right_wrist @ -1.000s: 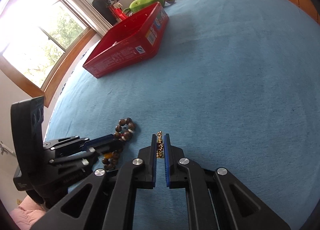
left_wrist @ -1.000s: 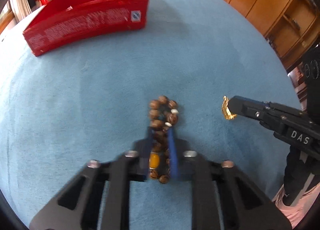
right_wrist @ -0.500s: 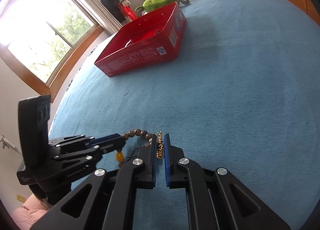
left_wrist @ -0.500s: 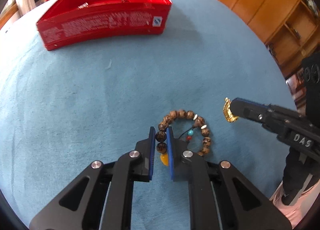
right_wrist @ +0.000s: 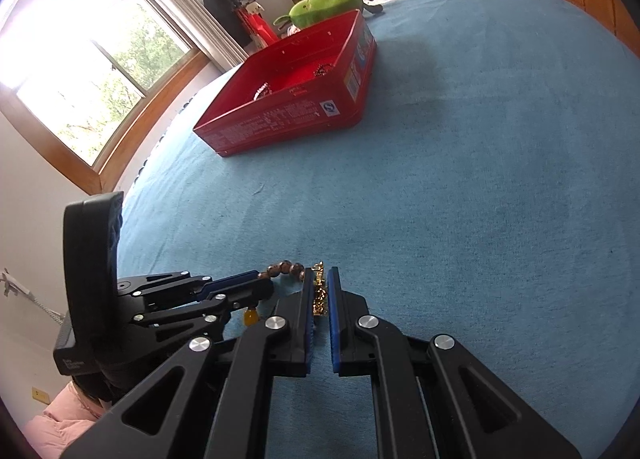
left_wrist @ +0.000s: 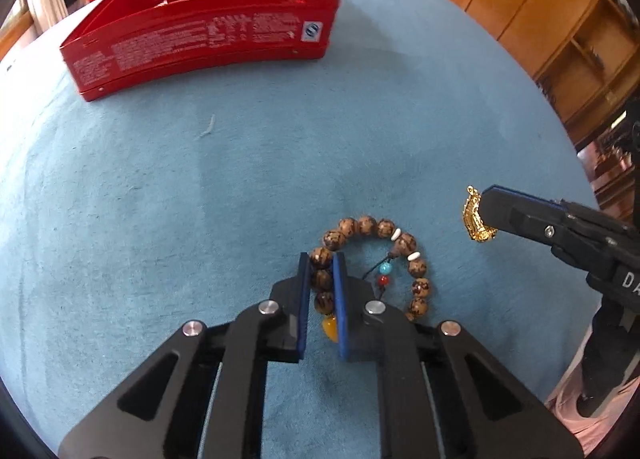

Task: Organize jewelry
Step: 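Carry the wooden bead bracelet with both tools over the red tin and lower it, then open both tools to drop the bracelet in the tin and withdraw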

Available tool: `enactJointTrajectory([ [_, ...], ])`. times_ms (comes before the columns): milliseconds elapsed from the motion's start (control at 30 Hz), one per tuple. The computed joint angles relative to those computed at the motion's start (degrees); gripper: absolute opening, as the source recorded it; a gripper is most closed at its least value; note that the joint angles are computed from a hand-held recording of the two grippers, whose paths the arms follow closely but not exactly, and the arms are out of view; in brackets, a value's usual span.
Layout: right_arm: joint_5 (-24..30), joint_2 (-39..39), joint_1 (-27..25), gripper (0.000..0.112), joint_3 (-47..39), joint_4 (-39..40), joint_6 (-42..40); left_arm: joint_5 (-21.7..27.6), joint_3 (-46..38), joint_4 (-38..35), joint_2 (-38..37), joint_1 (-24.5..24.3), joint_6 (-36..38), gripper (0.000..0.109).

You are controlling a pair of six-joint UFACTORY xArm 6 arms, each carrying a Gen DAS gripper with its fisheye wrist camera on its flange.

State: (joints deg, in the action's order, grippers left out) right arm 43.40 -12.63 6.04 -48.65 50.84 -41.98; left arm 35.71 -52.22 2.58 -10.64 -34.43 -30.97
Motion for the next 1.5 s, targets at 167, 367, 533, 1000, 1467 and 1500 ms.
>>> enactJointTrajectory([
  [167, 0.4, 0.9, 0.6, 0.006, -1.7, -0.2, 0.3, -2.1, 2.6, 0.0, -5.5, 1.4, 0.1, 0.009],
  [367, 0.6, 3.2, 2.3, 0.006, -6.1, -1.4, 1.8, -2.8, 1.9, 3.3, -10.0, 2.9, -1.5, 0.009],
  [533, 1.0, 6.7, 3.9, 0.006, -12.6, -2.7, 3.9, -2.9, -1.5, 6.3, -10.2, 6.3, -3.0, 0.009],
  [1000, 2.4, 28.3, 9.0, 0.006, -43.6, -13.2, 17.5, -0.9, -22.4, 6.2, 6.2, 17.0, 1.4, 0.009],
  [1467, 9.9, 51.5, 9.7, 0.006, -71.3, -21.9, 28.5, 1.8, -36.4, 1.8, 24.1, 21.4, 4.6, 0.009],
  [1500, 10.3, 52.6, 9.8, 0.01, -72.7, -21.8, 28.1, 1.8, -36.7, 0.9, 24.6, 21.5, 5.2, 0.01],
])
